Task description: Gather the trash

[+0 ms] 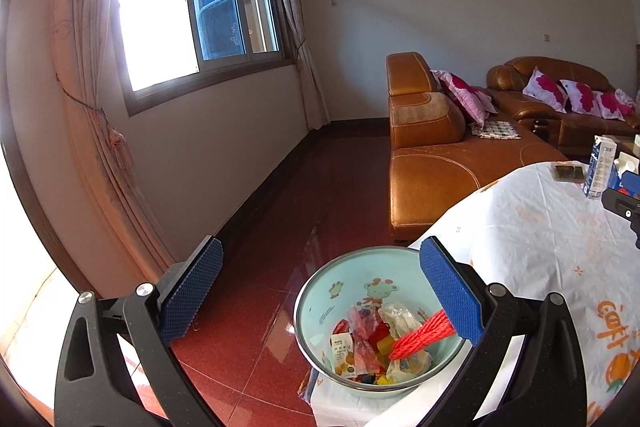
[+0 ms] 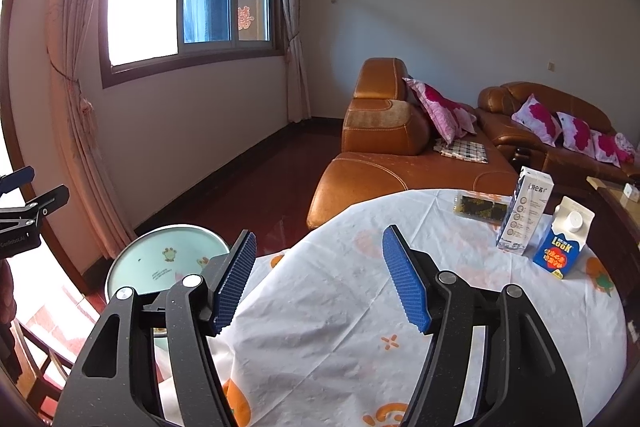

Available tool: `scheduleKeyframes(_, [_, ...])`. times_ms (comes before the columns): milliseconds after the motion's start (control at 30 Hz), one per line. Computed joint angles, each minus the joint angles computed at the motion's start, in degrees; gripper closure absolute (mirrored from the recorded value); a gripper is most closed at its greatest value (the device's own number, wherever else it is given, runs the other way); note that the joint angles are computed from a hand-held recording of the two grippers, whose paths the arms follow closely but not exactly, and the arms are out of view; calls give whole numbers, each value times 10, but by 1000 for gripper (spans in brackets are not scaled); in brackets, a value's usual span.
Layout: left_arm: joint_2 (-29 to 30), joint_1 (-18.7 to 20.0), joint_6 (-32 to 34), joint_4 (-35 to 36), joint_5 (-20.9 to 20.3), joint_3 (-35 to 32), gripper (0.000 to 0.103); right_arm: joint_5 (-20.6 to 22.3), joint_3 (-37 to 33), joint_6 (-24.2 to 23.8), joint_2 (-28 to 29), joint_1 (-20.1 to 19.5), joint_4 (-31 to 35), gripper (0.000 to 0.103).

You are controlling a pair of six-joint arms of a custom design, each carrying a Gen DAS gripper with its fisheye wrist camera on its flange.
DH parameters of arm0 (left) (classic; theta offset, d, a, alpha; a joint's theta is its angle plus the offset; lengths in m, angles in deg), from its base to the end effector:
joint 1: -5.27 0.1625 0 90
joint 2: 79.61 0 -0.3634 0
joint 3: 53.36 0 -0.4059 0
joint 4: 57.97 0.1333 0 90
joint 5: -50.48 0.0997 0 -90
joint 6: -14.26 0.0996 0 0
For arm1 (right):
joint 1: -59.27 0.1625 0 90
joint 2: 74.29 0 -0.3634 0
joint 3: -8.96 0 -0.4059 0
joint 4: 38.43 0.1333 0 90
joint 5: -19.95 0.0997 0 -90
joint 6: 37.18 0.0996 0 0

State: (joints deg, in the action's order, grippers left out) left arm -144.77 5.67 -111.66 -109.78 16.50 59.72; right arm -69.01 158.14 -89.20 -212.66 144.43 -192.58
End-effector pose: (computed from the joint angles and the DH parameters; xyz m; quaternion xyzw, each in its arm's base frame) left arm -0.3744 -0.2185 0.0878 0.1036 0.7129 -0.5107 0.4693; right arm 0.1121 -0.2769 0.3483 0.3613 -0.8173 0.3986 0.2066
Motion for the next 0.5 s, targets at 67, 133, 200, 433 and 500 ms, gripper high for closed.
scheduleKeyframes(67, [4,-3,-3,5,1,-2,6,1,0,1,-1,0,-3,36])
scheduleKeyframes(133, [4,-4,3,1,4,-1,6,2,1,1,-2,1,-5,35])
scheduleKeyframes(200, [8,-4,0,7,4,-5,6,2,1,1,-2,1,-5,35])
scheduleKeyframes(433, [8,0,5,4,2,-5,6,5,0,1,-5,-3,-2,33])
scheduleKeyframes(500, [9,1,7,4,0,-4,6,6,0,1,-5,-4,-2,32])
